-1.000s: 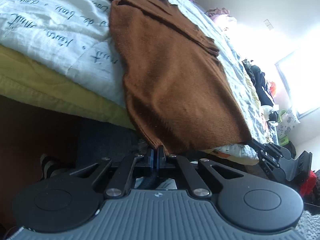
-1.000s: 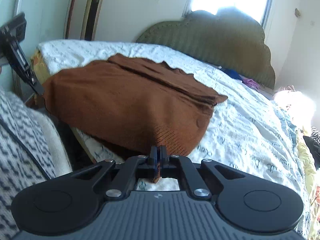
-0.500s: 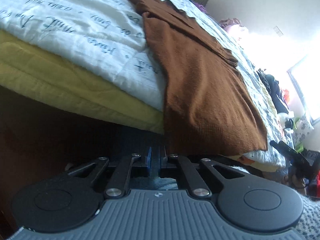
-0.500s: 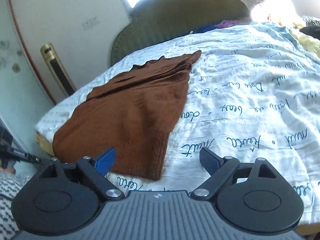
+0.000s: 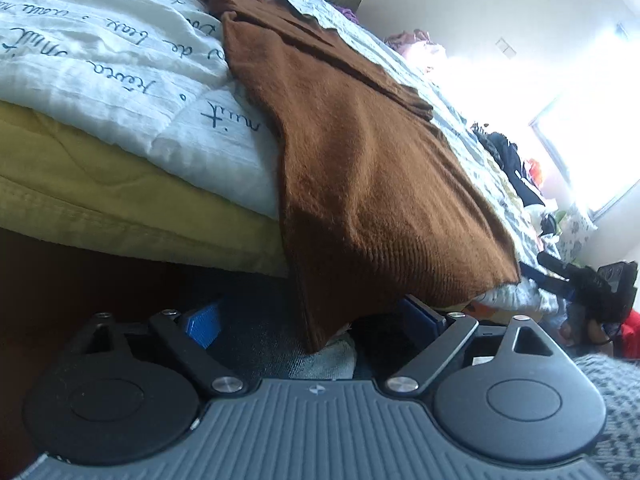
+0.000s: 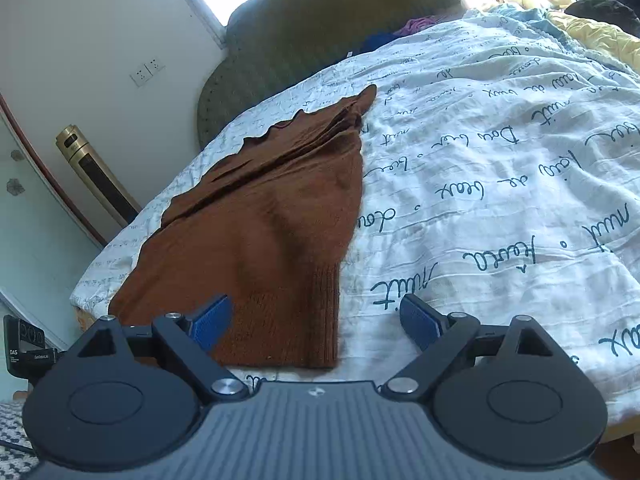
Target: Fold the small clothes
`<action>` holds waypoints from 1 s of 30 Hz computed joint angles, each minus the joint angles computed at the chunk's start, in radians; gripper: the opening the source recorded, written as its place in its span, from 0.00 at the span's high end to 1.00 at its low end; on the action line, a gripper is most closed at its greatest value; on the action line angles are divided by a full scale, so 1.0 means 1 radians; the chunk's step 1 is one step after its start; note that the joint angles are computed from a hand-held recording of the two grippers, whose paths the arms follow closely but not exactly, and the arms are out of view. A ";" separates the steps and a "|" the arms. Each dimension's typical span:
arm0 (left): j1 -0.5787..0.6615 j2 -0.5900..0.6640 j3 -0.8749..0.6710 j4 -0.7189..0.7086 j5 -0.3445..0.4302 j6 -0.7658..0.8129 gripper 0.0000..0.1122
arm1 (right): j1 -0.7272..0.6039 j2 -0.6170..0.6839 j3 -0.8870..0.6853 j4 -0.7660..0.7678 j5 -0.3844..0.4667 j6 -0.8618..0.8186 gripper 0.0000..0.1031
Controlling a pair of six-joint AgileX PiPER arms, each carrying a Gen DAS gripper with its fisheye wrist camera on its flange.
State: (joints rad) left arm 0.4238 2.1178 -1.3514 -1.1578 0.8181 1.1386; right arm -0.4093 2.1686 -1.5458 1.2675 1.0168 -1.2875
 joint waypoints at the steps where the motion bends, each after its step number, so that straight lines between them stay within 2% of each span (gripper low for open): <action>1: -0.007 0.013 -0.009 0.004 -0.003 -0.008 0.26 | 0.002 0.005 -0.010 -0.009 0.004 -0.002 0.11; 3: -0.020 0.015 -0.001 -0.007 -0.035 -0.016 0.34 | 0.013 -0.003 0.001 -0.015 -0.009 -0.013 0.11; 5: -0.031 0.002 0.009 -0.001 -0.079 -0.017 0.52 | 0.023 0.000 -0.011 -0.046 -0.008 0.013 0.11; 6: -0.030 0.000 0.007 0.004 -0.082 -0.024 0.58 | 0.024 -0.002 -0.007 -0.041 -0.007 0.007 0.11; 8: -0.021 0.002 -0.010 0.011 -0.055 -0.056 0.90 | 0.027 -0.001 -0.008 -0.044 -0.006 0.008 0.11; 9: -0.012 0.009 -0.020 0.003 -0.021 -0.050 0.95 | 0.028 -0.001 -0.008 -0.042 -0.012 0.005 0.11; 11: -0.025 -0.006 -0.016 0.031 -0.039 -0.074 0.96 | 0.028 0.001 -0.005 -0.031 -0.015 -0.005 0.11; 14: -0.021 -0.009 -0.007 0.013 -0.023 -0.066 0.98 | 0.027 0.010 -0.014 -0.022 -0.005 -0.001 0.11; 16: -0.012 -0.006 -0.011 0.012 0.000 -0.078 0.98 | 0.024 0.022 -0.038 -0.036 0.017 0.018 0.11; 20: 0.005 -0.022 -0.001 0.001 0.026 -0.087 0.98 | 0.003 0.060 -0.092 -0.047 0.113 0.053 0.11; 25: 0.018 -0.059 0.019 -0.016 0.052 -0.065 0.98 | -0.013 0.090 -0.120 -0.032 0.157 0.076 0.12; 27: 0.024 -0.071 0.024 -0.023 0.064 -0.053 0.98 | -0.016 0.099 -0.128 -0.028 0.176 0.064 0.15; 28: 0.024 -0.078 0.027 -0.023 0.062 -0.050 0.98 | -0.010 0.094 -0.121 -0.038 0.159 0.058 0.25; 29: 0.024 -0.082 0.029 -0.023 0.064 -0.052 0.98 | -0.002 0.087 -0.112 -0.054 0.127 0.057 0.48; 30: 0.025 -0.083 0.029 -0.023 0.067 -0.058 0.98 | 0.002 0.090 -0.113 -0.065 0.116 0.054 0.63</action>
